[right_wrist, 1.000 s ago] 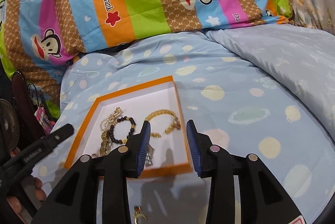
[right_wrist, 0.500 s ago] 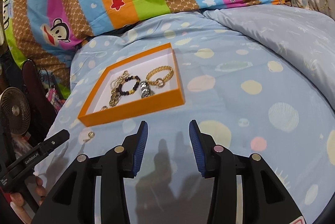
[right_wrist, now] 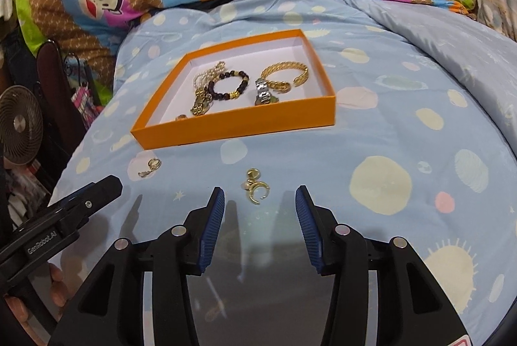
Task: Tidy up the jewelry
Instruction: 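Move the right tool to the gold dangling earring and grasp it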
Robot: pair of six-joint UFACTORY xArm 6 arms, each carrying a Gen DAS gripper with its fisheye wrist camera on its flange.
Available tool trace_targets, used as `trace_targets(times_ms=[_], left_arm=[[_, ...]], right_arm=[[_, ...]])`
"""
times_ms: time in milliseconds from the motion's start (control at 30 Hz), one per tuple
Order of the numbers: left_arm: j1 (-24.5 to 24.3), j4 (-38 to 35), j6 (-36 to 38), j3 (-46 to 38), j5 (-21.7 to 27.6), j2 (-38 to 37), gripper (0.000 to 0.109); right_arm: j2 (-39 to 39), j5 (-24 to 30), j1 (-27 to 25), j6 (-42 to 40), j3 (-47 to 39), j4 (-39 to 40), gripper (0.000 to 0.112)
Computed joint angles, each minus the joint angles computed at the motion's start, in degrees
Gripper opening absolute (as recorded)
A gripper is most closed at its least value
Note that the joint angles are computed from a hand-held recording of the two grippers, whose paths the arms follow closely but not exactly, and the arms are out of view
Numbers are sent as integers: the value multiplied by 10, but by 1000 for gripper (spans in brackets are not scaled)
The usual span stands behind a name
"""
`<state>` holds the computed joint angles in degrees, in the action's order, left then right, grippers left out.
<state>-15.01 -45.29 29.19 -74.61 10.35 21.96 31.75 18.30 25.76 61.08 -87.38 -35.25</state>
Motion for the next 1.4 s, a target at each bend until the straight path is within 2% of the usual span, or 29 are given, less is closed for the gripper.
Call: trace_targets(times_ms=[100, 300, 500, 600, 1000, 1167, 1300, 1400], left_arm=[[2, 17, -18, -1, 4, 2, 63], [5, 64, -60, -3, 9, 6, 63], [5, 80, -70, -3, 10, 6, 63], [5, 82, -72, -3, 10, 6, 63], [5, 86, -75, -4, 10, 8, 63], [6, 89, -78, -5, 12, 9, 63], [7, 129, -108, -11, 17, 16, 63], [6, 192, -151, -25, 21, 27, 63]], right_arm=[[18, 30, 7, -24, -30, 19, 42], [37, 84, 16, -22, -70, 5, 30], [41, 95, 17, -21, -79, 2, 19], [41, 98, 18, -20, -79, 0, 18], [37, 89, 16, -16, -72, 1, 18], [11, 54, 8, 45, -30, -41, 18], [-17, 35, 4, 82, 12, -67, 18], [-35, 29, 0, 94, 39, -75, 18]])
